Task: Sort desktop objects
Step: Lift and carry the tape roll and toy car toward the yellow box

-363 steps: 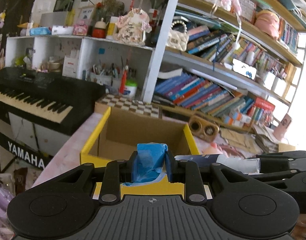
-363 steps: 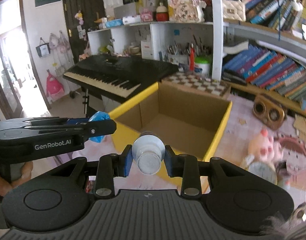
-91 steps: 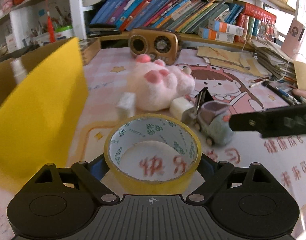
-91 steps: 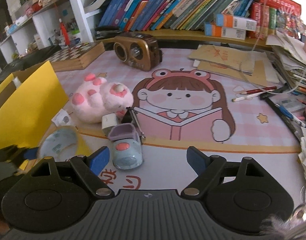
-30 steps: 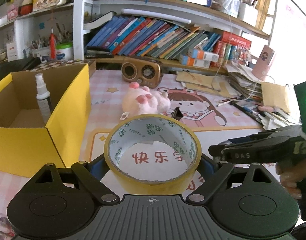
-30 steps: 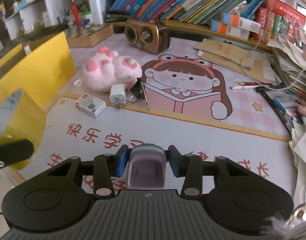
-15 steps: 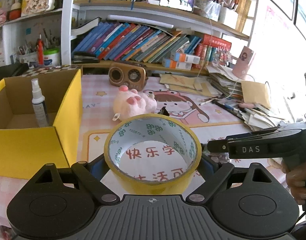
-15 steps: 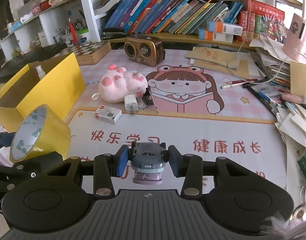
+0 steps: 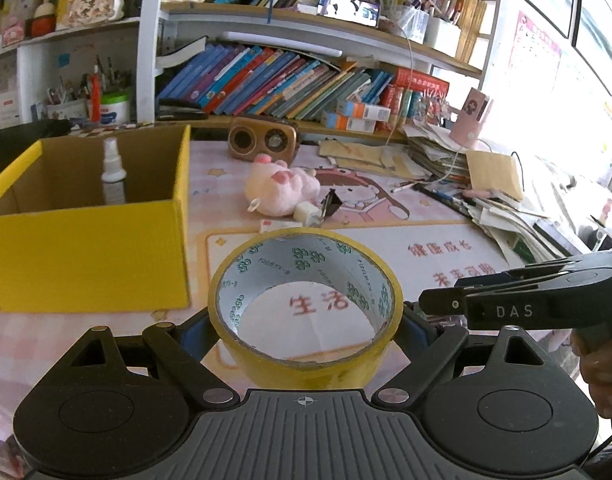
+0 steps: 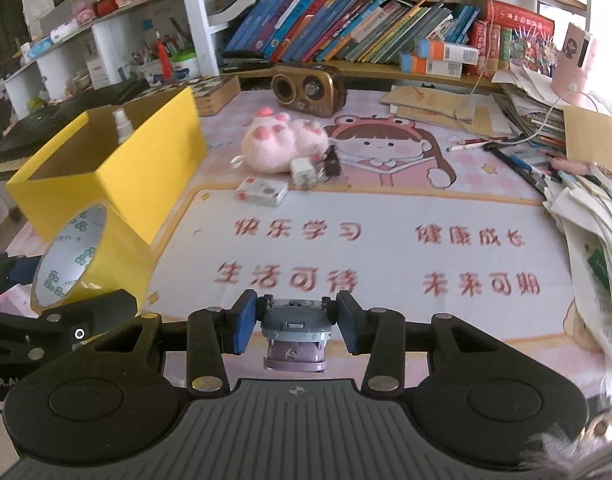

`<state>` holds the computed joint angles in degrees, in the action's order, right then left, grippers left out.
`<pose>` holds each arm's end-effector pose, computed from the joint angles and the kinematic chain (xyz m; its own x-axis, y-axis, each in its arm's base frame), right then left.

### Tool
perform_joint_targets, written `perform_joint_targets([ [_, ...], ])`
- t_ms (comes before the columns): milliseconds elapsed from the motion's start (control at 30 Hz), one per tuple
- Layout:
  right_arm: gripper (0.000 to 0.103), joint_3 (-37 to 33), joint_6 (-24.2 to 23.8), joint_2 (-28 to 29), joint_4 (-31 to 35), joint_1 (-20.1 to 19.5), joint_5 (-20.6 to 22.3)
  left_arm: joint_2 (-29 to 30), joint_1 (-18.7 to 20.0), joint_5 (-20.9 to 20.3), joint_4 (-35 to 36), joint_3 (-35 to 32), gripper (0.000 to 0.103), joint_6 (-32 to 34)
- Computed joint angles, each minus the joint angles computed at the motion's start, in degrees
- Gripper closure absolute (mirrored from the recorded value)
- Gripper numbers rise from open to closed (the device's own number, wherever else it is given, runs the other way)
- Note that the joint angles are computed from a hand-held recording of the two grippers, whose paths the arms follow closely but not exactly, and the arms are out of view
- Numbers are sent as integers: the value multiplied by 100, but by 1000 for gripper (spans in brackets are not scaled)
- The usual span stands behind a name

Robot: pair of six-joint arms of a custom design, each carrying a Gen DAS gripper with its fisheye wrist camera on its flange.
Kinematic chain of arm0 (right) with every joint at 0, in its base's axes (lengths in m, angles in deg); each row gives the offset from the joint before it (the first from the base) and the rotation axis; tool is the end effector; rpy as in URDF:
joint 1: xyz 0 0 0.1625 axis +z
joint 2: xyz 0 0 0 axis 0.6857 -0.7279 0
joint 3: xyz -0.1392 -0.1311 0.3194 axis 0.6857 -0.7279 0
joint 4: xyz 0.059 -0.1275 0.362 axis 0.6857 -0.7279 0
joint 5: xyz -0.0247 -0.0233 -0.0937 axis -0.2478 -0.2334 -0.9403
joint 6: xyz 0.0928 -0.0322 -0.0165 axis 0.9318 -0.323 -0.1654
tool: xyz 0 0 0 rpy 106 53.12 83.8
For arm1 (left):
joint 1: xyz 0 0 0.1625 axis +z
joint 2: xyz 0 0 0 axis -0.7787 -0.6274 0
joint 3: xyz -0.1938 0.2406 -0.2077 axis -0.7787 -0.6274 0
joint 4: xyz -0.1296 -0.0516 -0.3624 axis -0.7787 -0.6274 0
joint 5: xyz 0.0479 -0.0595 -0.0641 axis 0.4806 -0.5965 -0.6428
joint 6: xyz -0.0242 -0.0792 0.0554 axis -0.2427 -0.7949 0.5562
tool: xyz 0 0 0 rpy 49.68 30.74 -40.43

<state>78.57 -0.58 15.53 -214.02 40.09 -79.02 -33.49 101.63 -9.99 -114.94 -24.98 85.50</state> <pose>0.0136 -0.7710 0.3639 -0.7751 -0.1128 0.6217 -0.4954 0.7191 -0.4873 -0.3839 -0.7614 -0.0092 -0.7524 0.3856 -0.5341 0.6452 0.5950 -0.4793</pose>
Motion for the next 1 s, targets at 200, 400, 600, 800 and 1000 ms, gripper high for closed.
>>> perform_joint_targets([
  [200, 63, 973, 25, -421, -442, 100, -13, -904, -31, 109, -733, 1693, 12, -104],
  [400, 63, 1676, 67, -701, -703, 183, -17, -1459, -45, 176, -1126, 2693, 12, -177],
  [600, 63, 2124, 107, -842, -855, 270, -19, -1887, -49, 225, -1398, 3435, 12, -214],
  [800, 63, 2349, 123, -873, -872, 345, 10, -2194, -35, 317, -1606, 3928, 12, -276],
  [1000, 63, 2375, 12, -802, -747, 436, 62, -2438, -27, 486, -1831, 4345, 12, -397],
])
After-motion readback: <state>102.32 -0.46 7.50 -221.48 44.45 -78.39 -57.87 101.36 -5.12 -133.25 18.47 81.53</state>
